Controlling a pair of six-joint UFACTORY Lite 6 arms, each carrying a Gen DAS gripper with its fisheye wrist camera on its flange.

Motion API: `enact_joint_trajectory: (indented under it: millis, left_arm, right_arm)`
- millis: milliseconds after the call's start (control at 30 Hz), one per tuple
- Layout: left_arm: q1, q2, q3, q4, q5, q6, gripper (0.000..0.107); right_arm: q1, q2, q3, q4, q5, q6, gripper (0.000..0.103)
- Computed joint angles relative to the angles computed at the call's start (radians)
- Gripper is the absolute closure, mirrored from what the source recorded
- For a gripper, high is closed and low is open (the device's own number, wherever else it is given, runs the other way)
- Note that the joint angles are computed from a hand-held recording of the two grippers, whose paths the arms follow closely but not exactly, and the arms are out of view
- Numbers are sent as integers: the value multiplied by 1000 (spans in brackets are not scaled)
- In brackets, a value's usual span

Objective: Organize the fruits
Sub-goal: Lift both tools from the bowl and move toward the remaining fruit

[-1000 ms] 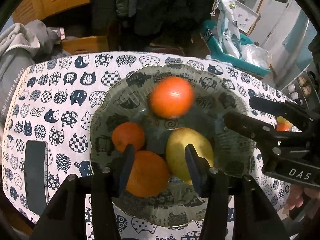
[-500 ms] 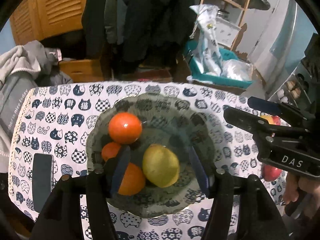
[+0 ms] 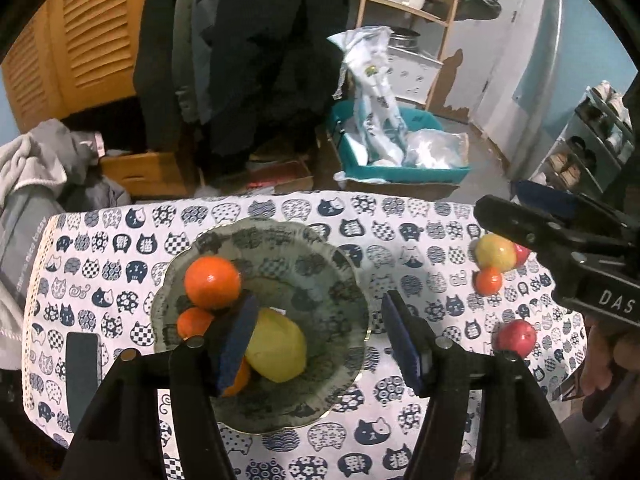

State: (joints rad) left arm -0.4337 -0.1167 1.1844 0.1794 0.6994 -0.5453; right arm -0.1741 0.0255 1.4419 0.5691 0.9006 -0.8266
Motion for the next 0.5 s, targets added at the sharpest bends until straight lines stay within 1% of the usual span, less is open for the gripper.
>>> enact_joint_trajectory:
  millis: [267, 500]
  left_arm:
    - [-102, 54, 108, 46, 40, -69, 40]
    - [-197, 140, 229, 88, 74, -113, 39]
  right_arm:
    - [-145, -31, 40, 54, 81, -93, 20]
    - [-260, -39, 41, 93, 110, -189, 19]
